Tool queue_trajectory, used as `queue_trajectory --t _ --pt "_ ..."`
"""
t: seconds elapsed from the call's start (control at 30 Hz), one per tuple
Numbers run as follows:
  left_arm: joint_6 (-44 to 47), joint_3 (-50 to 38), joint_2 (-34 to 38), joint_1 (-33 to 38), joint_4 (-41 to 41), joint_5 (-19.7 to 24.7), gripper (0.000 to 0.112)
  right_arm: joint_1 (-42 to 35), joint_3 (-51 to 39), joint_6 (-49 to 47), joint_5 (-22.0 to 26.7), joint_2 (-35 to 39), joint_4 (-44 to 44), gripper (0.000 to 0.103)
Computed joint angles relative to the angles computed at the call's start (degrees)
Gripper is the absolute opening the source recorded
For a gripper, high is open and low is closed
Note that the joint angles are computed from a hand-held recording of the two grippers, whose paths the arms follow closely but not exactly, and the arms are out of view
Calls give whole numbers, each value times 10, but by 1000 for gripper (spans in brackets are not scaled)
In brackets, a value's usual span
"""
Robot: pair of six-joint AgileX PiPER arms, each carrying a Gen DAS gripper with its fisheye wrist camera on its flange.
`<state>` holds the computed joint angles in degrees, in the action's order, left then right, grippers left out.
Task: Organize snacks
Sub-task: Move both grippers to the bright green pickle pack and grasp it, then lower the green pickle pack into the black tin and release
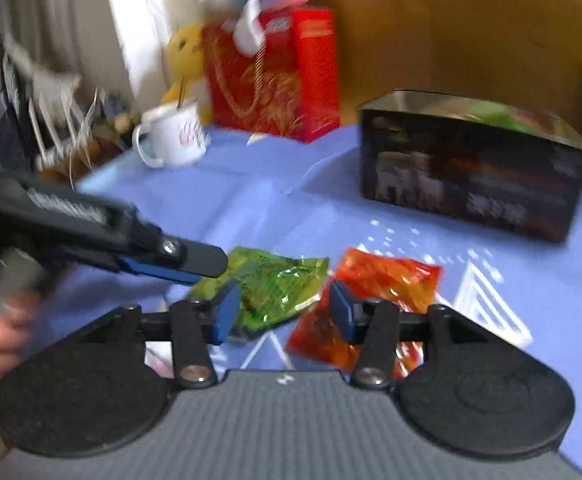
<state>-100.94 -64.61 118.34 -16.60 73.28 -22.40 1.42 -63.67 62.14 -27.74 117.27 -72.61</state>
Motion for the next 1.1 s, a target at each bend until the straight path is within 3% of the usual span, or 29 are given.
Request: queue_trajectory --t 0.07,0.2,0.33,0.47,0.53,0.6,0.67,0.73,0.93,1.0,1.03,1.1 --pt "15 0 2 0 -11 -2 50 9 -27 13 -1 25 -19 60" --pt "55 6 5 0 -41 -12 50 10 -17 -5 -7 25 12 51" --pt "36 -5 28 15 -26 -101 46 -2 10 0 -37 15 26 42" --pt "69 -15 20 -18 -39 -67 40 5 32 -27 -33 3 74 40" --pt "39 -26 18 -14 -6 -81 40 -1 44 -35 -44 -3 89 40" --pt "47 -17 8 -4 -25 -95 40 -5 64 -69 -46 -14 131 40" --pt "79 -3 -7 -5 -57 -61 45 -15 91 -107 -41 -33 191 40" --pt "39 -11 -2 -3 -27 -49 46 -50 107 -54 -80 -40 167 40" --pt "-54 -59 47 -1 42 -139 51 -141 142 66 -198 -36 104 40" --pt "-75 -79 57 -12 63 -144 41 -144 153 69 -199 -44 101 40" --pt "-89 -91 62 -17 78 -146 24 -143 160 59 -198 -51 107 40" --pt "-80 -95 62 -32 73 -131 18 -138 172 41 -194 -65 124 40"
